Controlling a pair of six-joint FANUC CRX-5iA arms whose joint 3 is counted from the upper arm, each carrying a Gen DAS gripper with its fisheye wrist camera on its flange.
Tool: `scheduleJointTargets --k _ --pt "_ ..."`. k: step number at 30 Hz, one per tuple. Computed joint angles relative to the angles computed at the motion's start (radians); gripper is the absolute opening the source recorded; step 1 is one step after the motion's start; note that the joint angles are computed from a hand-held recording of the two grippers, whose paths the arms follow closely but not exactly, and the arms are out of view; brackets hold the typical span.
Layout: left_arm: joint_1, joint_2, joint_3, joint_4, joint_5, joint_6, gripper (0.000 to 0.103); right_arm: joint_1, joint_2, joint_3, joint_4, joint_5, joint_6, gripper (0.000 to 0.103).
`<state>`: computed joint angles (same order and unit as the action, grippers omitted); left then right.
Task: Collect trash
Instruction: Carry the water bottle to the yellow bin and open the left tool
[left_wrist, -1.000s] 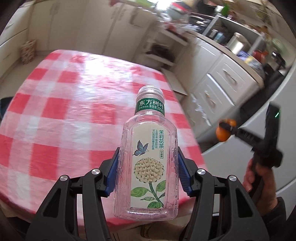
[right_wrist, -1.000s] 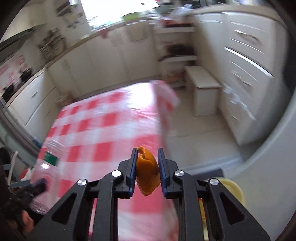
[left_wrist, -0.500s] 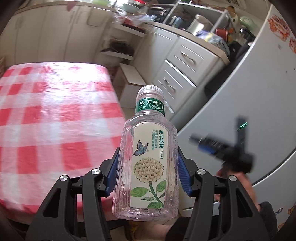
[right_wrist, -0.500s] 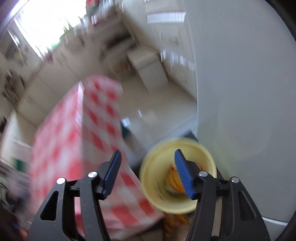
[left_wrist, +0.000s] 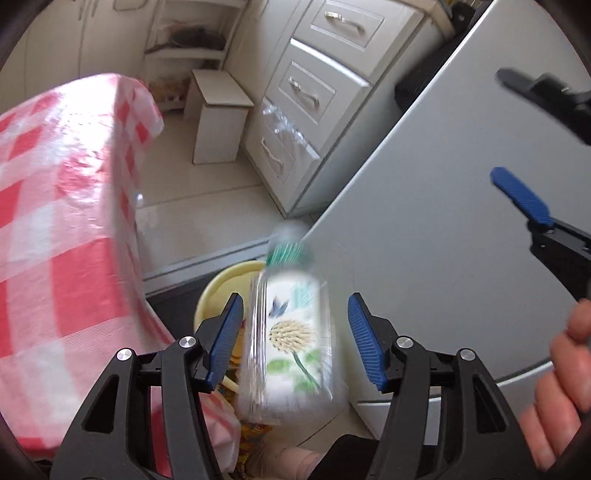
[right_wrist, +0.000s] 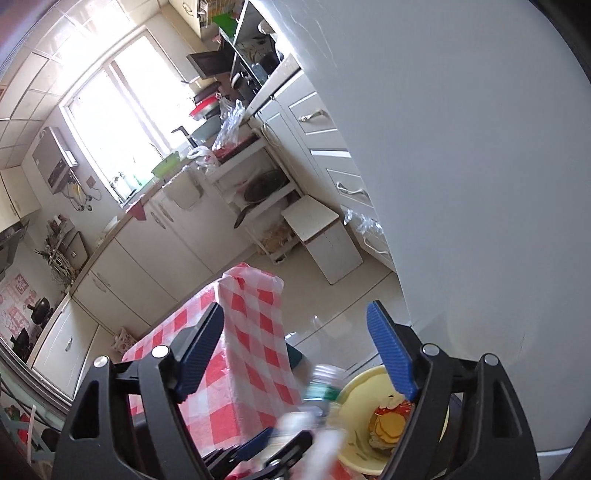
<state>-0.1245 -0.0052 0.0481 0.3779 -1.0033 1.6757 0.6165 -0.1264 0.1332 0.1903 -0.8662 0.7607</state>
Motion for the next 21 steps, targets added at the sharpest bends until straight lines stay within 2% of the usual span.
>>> scheduleJointTargets --k 3,5,8,11,13,18,21 --pt "0.007 -0.014 -0.014 0.016 0.006 -0.001 0.058 0.013 -0.015 -0.012 0.028 -0.007 -0.003 0.077" --pt "0.021 -0.046 -0.029 0.011 0.000 -0.006 0.063 0.027 -0.037 -0.029 0.057 -0.021 -0.005 0.077" --pt "0.047 -0.112 -0.047 -0.035 -0.026 0.014 0.073 0.063 -0.033 -0.038 0.132 -0.060 -0.022 0.079" --pt "0.080 -0.182 -0.060 -0.098 -0.074 0.046 0.078 0.112 -0.038 -0.058 0.227 -0.103 -0.050 0.084" --pt "0.112 -0.238 -0.070 -0.142 -0.119 0.066 0.081 0.168 -0.064 -0.107 0.331 -0.133 -0.101 0.091" --pt "0.173 -0.362 -0.078 -0.252 -0.206 0.059 0.088 0.343 -0.152 -0.249 0.518 -0.251 -0.225 0.095" --pt "0.209 -0.444 -0.099 -0.283 -0.232 0.022 0.092 0.434 -0.193 -0.307 0.578 -0.319 -0.287 0.095"
